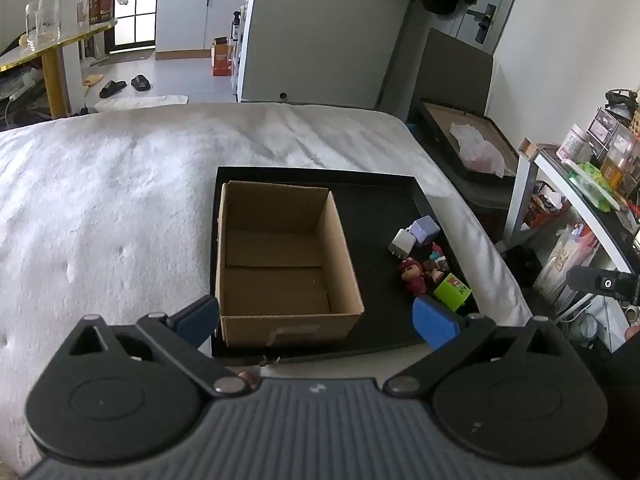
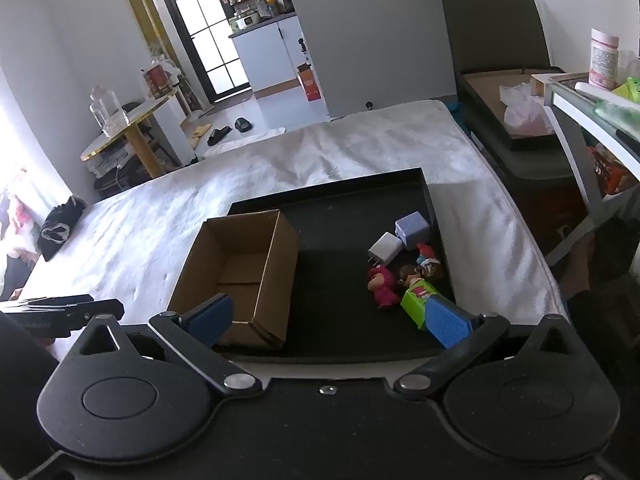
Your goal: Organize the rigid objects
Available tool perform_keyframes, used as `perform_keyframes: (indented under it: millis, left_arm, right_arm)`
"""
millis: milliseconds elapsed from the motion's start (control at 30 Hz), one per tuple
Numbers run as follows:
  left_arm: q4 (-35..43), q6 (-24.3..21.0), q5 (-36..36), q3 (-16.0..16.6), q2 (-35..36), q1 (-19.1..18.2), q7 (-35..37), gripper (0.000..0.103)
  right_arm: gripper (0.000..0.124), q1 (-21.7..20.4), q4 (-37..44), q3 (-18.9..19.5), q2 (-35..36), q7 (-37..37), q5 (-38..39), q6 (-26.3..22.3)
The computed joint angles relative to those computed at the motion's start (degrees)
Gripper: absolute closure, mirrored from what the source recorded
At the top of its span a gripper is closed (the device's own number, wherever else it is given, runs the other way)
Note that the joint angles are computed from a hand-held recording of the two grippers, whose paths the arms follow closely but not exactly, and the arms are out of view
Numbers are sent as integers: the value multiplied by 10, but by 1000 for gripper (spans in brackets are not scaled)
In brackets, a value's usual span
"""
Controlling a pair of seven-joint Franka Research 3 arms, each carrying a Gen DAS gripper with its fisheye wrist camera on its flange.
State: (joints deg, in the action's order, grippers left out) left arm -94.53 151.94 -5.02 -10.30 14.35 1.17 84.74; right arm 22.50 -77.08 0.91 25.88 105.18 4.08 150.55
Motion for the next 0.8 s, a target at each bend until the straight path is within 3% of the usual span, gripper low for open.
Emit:
perform_keyframes:
  millis: [800]
  left_arm:
    - [-15,9,21,6,-12,-4,-22,1]
  right_arm:
    - [21,7,-14,0,-6,-10,-5,15]
